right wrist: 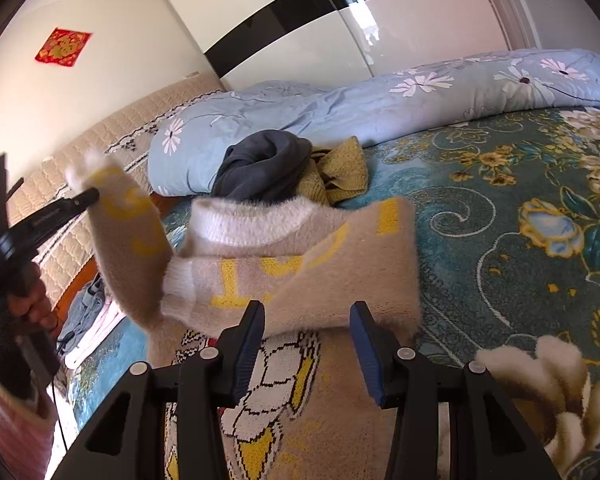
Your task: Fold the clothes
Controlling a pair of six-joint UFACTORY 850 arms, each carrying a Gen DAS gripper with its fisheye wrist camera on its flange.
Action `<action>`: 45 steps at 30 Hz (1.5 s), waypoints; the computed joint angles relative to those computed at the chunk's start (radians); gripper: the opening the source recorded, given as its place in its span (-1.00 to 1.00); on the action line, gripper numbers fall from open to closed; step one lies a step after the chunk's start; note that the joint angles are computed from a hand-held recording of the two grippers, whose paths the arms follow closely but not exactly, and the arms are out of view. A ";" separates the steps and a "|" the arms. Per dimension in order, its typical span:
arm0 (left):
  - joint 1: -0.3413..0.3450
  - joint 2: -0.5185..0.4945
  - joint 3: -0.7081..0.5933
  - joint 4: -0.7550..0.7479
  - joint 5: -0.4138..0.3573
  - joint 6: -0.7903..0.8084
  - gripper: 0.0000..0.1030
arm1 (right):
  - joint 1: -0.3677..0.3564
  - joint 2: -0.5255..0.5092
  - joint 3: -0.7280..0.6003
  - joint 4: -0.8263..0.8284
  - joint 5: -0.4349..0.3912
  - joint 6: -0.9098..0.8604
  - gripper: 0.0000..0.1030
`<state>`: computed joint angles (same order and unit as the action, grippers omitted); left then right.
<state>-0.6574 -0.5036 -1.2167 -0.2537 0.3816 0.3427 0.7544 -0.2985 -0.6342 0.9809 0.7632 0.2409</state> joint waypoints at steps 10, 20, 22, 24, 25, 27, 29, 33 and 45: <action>-0.118 -0.106 -0.022 0.267 -0.201 -0.326 -0.77 | -0.051 0.041 0.108 -0.080 -0.003 0.408 -0.04; -0.035 0.011 0.139 0.504 -0.147 -0.704 -0.57 | -0.054 0.034 0.100 -0.155 0.007 0.412 -0.04; 0.007 0.038 0.175 0.574 -0.131 -0.825 -0.52 | -0.062 0.027 0.086 -0.200 -0.024 0.404 -0.01; 0.056 0.064 0.225 0.660 -0.112 -0.959 -0.45 | -0.069 0.018 0.068 -0.243 -0.056 0.388 -0.01; 0.082 0.076 0.249 0.697 -0.102 -1.016 -0.42 | -0.069 0.014 0.059 -0.253 -0.068 0.370 -0.01; 0.126 0.095 0.306 0.728 -0.072 -1.068 -0.33 | -0.051 0.017 0.048 -0.205 -0.059 0.279 -0.01; 0.164 0.093 0.347 0.782 -0.033 -1.134 -0.27 | -0.030 0.022 0.043 -0.150 -0.035 0.194 -0.01; 0.253 0.058 0.396 0.977 0.073 -1.375 -0.17 | -0.019 0.005 0.012 -0.151 -0.078 0.135 0.01; 0.309 -0.011 0.391 1.201 0.228 -1.524 -0.06 | -0.151 0.027 -0.046 -0.244 -0.219 0.242 0.14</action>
